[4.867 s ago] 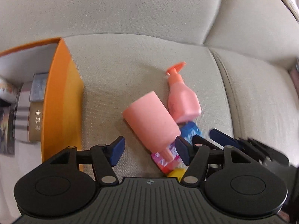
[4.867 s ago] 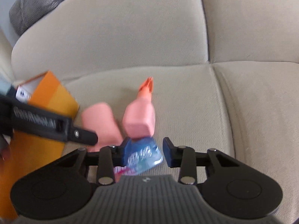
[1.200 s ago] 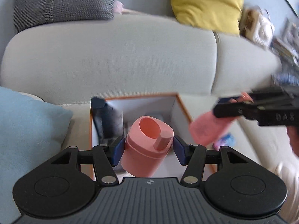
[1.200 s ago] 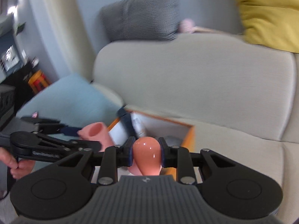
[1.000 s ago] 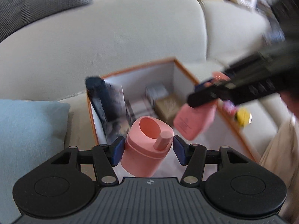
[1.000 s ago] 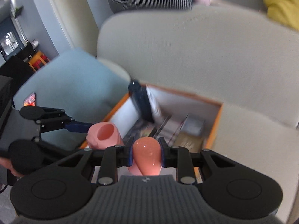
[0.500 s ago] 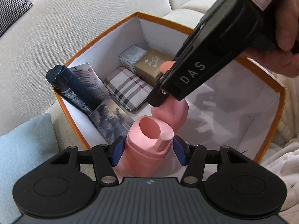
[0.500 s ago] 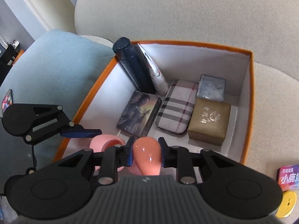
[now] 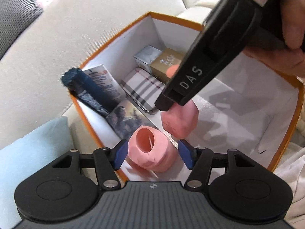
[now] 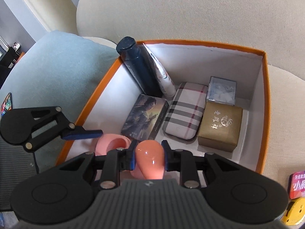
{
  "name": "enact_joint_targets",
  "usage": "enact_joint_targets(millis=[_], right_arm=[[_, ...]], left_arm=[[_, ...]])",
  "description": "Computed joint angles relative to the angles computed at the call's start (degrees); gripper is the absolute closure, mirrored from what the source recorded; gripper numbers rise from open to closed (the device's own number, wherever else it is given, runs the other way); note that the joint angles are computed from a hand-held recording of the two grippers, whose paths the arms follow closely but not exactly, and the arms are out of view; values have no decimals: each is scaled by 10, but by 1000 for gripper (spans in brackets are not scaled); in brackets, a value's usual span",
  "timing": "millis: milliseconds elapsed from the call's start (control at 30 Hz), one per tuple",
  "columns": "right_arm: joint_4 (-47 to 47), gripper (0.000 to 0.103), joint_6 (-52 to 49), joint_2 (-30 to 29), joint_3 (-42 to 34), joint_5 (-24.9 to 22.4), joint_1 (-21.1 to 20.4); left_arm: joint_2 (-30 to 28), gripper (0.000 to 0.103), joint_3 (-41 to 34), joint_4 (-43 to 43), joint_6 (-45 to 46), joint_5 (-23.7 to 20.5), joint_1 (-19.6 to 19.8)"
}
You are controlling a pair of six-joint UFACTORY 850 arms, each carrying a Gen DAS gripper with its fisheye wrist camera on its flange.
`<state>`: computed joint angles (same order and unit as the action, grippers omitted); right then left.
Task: Organize rigid objects
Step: 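Carry both pink bottles up and over into the orange box, then open left gripper to set the cup bottle down while right releases the pump bottle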
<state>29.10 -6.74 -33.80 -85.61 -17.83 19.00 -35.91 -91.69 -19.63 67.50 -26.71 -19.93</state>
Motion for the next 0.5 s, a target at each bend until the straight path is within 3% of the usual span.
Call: enact_joint_targets(millis=[233, 400, 500], right_arm=[[-22, 76, 17, -3, -4, 9, 5], [-177, 76, 152, -17, -23, 6, 19], [-174, 76, 146, -22, -28, 8, 21]], left_arm=[[51, 29, 51, -116, 3, 35, 13], [55, 28, 46, 13, -206, 40, 9], [46, 28, 38, 64, -266, 29, 7]])
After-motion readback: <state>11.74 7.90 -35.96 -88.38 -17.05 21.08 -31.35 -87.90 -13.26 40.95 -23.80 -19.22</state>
